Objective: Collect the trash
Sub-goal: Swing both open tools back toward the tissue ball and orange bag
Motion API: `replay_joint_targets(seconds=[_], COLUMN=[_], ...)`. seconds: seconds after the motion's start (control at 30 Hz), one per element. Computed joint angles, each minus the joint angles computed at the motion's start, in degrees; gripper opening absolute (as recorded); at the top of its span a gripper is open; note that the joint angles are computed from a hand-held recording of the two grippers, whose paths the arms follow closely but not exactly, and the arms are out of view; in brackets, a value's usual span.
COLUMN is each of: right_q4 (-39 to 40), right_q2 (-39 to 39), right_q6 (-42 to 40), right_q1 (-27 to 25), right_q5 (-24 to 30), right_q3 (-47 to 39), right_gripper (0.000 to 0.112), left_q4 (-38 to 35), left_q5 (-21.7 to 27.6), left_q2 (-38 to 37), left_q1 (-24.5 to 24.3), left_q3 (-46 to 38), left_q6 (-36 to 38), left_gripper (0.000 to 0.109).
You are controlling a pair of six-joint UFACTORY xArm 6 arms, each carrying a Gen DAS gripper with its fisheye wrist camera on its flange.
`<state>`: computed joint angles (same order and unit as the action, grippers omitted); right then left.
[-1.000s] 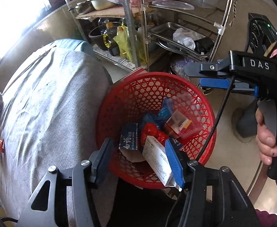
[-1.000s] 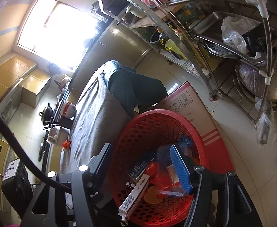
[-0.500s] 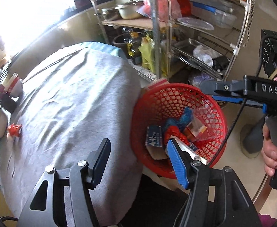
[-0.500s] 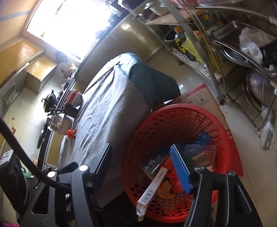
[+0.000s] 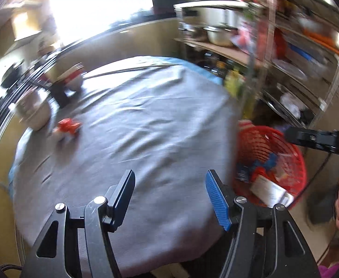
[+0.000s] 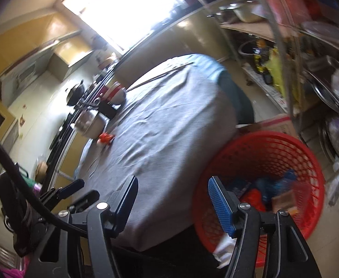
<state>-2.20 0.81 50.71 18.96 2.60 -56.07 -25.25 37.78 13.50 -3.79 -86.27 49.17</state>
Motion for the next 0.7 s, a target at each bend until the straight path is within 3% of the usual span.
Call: replay_joint_targets(seconds=[0.43,0.7], right_q4=[14.9,16.8], right_q2=[19.9,31.6], right_q6=[-24.1,-29.6], right_q1=[7.8,9.5], right_q5=[11.9,20.3], right_q3=[-32.0,-50.8], right_gripper=[0.067,0.067], left_q4=[11.2,15.8], left_q5=[-3.2,-2.7], left_q2=[12.9,19.1], left_q1=[12.3,15.5], left_q3=[-15.5,-23.7], left_q6=[-18.3,-24.2], left_gripper=[0.065,0.065])
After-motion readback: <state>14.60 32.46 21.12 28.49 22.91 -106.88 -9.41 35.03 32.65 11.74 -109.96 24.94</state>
